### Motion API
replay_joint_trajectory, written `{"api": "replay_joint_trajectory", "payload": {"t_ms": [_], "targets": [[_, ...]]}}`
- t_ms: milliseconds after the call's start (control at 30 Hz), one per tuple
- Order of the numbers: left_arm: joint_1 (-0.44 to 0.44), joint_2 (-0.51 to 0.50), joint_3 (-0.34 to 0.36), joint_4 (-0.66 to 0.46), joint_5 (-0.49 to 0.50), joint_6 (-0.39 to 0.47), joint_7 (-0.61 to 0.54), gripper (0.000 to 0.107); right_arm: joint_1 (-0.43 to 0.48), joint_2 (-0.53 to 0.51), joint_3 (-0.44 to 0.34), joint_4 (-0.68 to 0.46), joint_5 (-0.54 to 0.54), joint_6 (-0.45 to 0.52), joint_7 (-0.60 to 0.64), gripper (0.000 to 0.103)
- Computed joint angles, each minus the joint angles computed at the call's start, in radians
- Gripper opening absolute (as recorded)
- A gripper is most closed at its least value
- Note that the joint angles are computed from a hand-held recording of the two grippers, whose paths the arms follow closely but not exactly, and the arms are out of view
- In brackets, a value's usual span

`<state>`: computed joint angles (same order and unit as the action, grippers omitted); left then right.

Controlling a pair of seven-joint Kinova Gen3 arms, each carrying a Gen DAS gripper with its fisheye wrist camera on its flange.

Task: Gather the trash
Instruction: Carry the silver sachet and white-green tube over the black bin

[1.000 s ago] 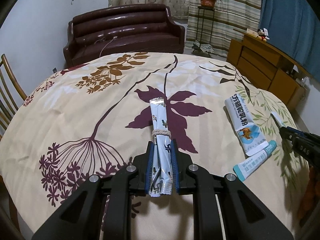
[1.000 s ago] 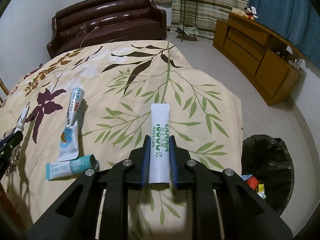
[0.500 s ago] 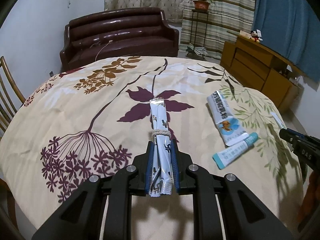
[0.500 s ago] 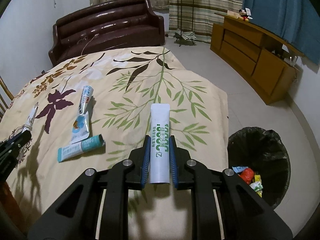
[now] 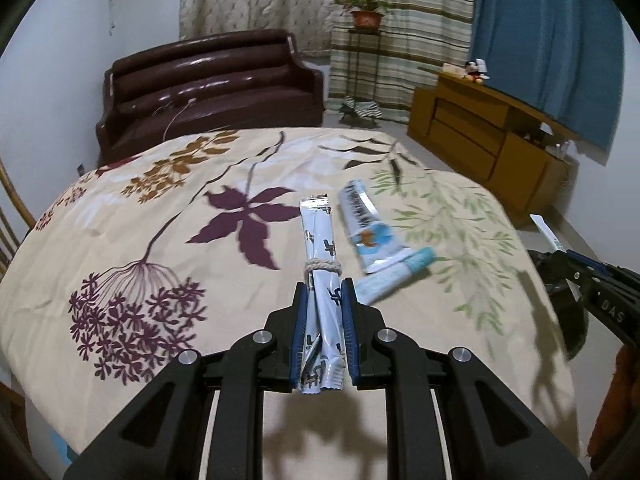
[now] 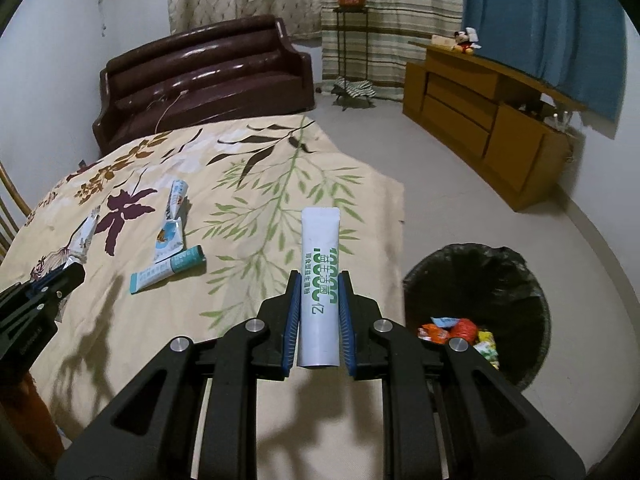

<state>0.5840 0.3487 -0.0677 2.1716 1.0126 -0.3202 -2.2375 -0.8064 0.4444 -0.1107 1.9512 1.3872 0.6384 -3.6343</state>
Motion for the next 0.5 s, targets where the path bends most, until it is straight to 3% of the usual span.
{"api": "replay_joint_trajectory", "payload": {"t_ms": [500], "targets": [[0.124, 0.052, 0.052, -0.112, 0.051, -0.005, -0.089, 0.018, 0.049, -0.109, -0.057, 0.186, 0.058, 0.125, -0.187, 0.018]]}}
